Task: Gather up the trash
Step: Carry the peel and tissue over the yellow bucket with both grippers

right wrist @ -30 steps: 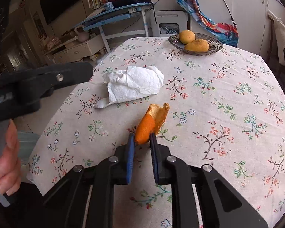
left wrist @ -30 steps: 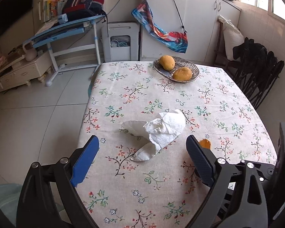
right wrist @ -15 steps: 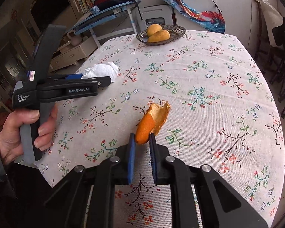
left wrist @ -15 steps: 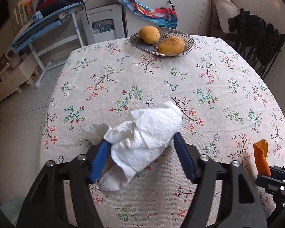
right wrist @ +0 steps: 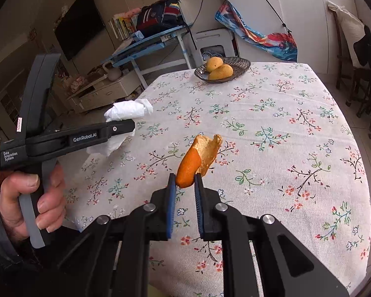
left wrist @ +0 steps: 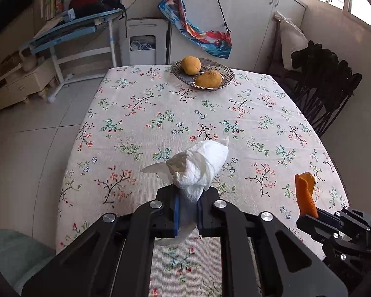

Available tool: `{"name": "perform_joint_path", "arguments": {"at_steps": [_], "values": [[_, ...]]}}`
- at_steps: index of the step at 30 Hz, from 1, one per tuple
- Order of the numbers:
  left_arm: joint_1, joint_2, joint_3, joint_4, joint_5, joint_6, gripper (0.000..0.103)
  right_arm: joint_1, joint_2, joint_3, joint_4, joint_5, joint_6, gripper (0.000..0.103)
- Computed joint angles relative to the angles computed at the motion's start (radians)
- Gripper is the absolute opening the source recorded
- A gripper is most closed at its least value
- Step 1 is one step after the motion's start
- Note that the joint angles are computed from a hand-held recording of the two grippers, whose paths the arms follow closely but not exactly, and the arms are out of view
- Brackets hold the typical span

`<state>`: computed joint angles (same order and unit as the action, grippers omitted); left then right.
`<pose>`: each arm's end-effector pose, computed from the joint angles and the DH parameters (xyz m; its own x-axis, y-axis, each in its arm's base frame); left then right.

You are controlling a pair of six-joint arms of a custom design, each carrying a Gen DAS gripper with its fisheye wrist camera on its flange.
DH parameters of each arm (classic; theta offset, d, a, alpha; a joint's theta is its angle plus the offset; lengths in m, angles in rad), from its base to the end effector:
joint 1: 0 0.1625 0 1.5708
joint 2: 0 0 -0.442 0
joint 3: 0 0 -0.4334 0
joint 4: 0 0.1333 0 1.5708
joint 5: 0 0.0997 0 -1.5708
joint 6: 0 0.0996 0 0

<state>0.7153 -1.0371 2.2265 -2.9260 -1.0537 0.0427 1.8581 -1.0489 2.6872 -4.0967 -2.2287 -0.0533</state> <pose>-0.2568 -0.4649 0.0718 -0.5993 0.6298 -0.4942 0.7708 0.6205 -0.1441 0.1587 -0.2817 0.1408 -0.8824 0.1980 0.4268 -0.2262 0.6168 -0.7539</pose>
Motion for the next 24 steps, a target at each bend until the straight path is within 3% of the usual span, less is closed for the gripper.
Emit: {"name": "perform_joint_path", "arguments": {"at_steps": [9,24], "values": [[-0.071,-0.162,0.186,-0.062,0.047,-0.115,0.011,0.104,0.075,0.011,-0.121,-0.053,0.001,0.016],[-0.167,-0.247,0.294,-0.101,0.083,-0.117,0.011,0.2,0.145,0.036,-0.11,-0.105,0.075,0.016]]}}
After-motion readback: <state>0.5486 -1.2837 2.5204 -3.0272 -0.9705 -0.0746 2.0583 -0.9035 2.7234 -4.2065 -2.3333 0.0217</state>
